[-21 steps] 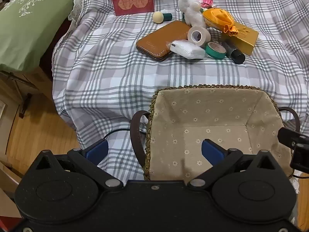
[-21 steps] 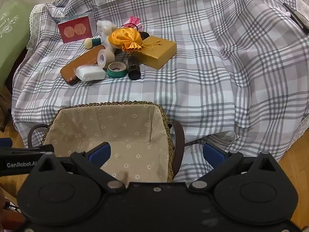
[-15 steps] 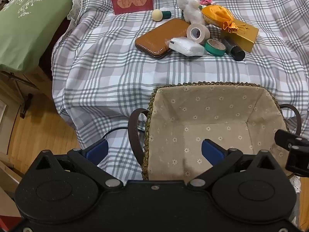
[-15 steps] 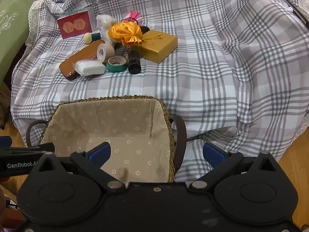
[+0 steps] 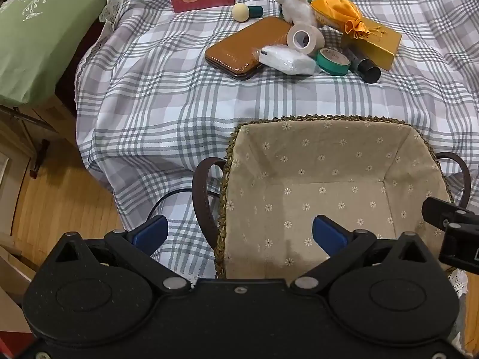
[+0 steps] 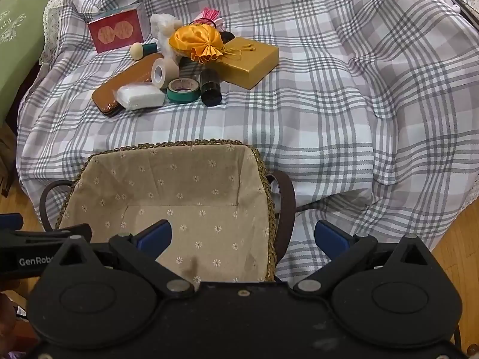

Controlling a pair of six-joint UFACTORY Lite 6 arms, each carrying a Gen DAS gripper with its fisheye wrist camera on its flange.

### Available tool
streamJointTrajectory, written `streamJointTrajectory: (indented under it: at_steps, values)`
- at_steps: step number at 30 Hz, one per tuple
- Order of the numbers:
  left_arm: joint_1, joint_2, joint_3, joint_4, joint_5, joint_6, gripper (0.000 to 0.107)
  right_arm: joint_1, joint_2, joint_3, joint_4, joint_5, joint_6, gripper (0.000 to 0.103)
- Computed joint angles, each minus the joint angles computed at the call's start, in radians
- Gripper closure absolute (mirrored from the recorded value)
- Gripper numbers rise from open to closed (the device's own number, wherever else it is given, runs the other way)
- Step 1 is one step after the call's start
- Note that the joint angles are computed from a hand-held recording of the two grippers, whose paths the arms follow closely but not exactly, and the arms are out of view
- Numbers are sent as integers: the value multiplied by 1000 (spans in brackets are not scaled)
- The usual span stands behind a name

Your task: Organize soft objects

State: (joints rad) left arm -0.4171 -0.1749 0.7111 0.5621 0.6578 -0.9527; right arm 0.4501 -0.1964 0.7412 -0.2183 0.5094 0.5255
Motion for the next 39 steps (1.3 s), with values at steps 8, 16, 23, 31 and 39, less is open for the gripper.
streamJointTrajectory:
  at_steps: [8, 16, 23, 31, 39]
  values:
    - [17, 13, -3, -36, -20, 32, 7, 1, 23, 14, 4, 2, -4, 1]
    - [22, 25, 3, -59, -24, 47, 7, 2, 30, 17, 9, -1, -2, 1]
    - [32, 29, 2, -82, -30, 69, 7, 7, 36, 20, 3, 0, 7, 1]
    - [37, 33, -3, -91, -35, 77, 7, 5, 43, 21, 14, 0, -2, 1]
    - [47, 43, 1, -107, -38, 91, 7, 8, 59, 25, 5, 6, 7, 1]
